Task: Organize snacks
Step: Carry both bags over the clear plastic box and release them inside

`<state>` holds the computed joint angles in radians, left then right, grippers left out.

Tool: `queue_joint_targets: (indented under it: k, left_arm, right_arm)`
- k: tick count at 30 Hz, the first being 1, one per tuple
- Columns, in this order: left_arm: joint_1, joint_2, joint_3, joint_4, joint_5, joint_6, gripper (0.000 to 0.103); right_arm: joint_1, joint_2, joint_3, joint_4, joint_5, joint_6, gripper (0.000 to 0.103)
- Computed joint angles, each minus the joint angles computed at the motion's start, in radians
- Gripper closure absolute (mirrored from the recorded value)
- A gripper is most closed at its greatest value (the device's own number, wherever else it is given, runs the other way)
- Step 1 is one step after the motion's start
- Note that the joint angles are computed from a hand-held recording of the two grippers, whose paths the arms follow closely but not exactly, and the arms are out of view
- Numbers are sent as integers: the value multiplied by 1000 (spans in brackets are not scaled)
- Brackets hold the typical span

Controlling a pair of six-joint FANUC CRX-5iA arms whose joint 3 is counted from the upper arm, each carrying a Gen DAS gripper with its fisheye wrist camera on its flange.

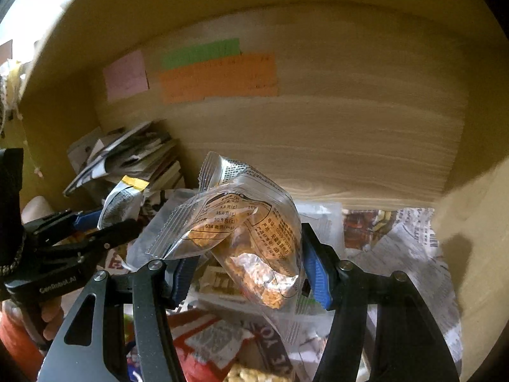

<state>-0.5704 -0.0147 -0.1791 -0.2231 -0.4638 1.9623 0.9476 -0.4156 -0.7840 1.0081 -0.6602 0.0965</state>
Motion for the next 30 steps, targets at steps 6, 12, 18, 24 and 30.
queue_joint_targets:
  k: [6, 12, 18, 24, 30]
  left_arm:
    - [10, 54, 45, 26, -14, -41, 55]
    - [28, 99, 65, 93, -19, -112, 55]
    - [36, 145, 89, 128, -30, -163, 55]
    - [43, 174, 108, 163, -47, -173, 55]
    - [55, 156, 79, 193, -30, -190, 52]
  right_arm:
    - [-41, 79, 64, -96, 30, 110, 46]
    - [-69, 155, 121, -188, 35, 220, 46]
    - [-87, 204, 164, -268, 29, 306, 46]
    - [-92, 220, 176, -284, 19, 324, 42]
    - [-79, 193, 146, -213, 13, 263, 30]
